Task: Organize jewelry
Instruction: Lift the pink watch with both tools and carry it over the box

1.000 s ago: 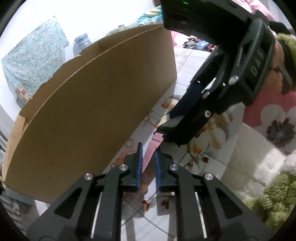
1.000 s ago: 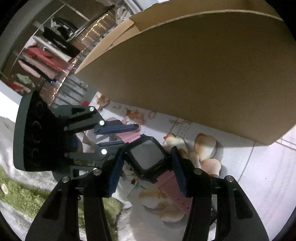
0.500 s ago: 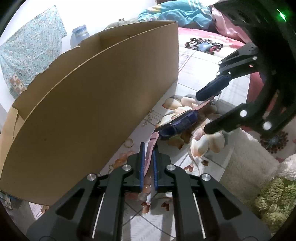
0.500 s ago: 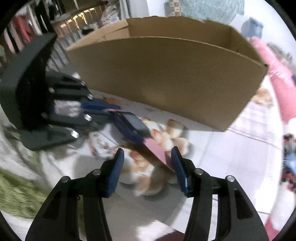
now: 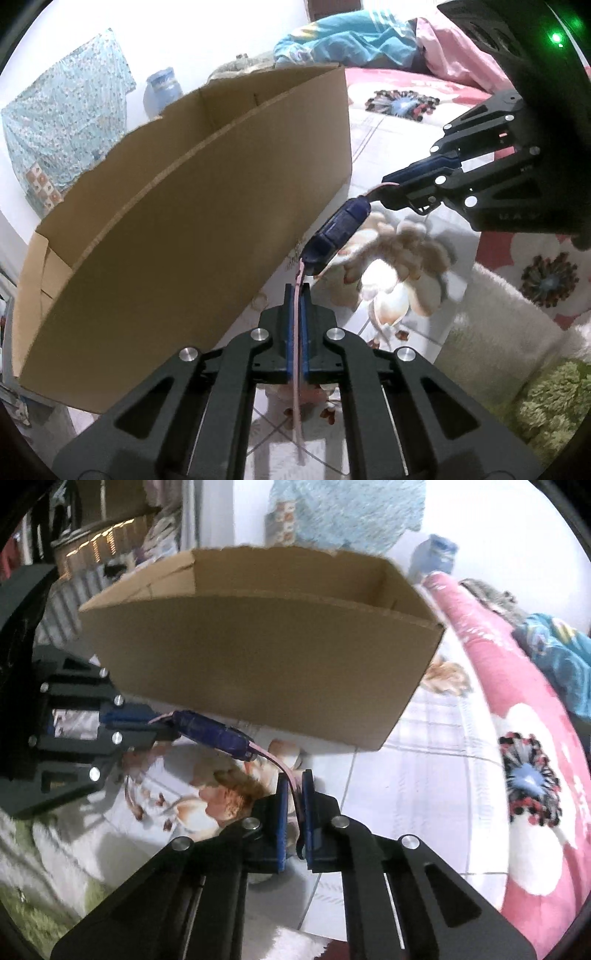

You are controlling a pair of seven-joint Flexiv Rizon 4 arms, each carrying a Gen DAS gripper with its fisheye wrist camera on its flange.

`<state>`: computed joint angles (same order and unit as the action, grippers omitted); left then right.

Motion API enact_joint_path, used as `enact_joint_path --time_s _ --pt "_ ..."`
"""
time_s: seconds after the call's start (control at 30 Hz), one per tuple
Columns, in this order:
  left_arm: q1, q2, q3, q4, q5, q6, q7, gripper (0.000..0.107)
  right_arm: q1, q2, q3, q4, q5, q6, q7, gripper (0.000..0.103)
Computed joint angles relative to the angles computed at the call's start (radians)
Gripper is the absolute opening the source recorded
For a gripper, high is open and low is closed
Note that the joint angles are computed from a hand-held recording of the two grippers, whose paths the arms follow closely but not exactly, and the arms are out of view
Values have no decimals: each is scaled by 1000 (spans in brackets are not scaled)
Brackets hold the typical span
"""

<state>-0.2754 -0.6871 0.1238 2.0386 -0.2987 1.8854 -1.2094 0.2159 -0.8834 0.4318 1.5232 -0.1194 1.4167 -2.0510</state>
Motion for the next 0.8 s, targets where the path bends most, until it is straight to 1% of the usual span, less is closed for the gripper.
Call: enact_joint_path --time_s 0.13,0.23,0.3,0.43,0.5,0.57,0.63,0.7,0.77,0.8 --pt "-51 13 40 5 -16 23 9 2 25 33 -33 69 6 128 45 6" --pt "-100 24 72 13 -49 48 23 2 18 40 -29 82 -19 169 80 6" --pt "-121 38 84 22 -71 63 38 2 19 62 -36 117 -30 220 105 6" --pt "-197 63 125 38 -145 104 91 2 21 107 -52 169 -57 303 151 6" --pt "-219 85 131 52 -179 133 124 2 21 126 -55 181 -75 340 172 6" --pt "-209 115 112 64 -200 145 147 2 6 132 -36 171 -105 356 190 6" --pt "-191 143 90 70 -220 155 168 2 -22 123 4 141 -149 342 208 6" --pt "-155 174 61 70 -228 146 182 2 -52 103 54 92 -200 291 227 6" --pt "-139 190 55 58 -252 124 200 2 -109 56 163 8 -247 180 213 6" --pt "-127 199 53 49 -262 100 206 2 -126 27 219 -50 -248 101 190 5"
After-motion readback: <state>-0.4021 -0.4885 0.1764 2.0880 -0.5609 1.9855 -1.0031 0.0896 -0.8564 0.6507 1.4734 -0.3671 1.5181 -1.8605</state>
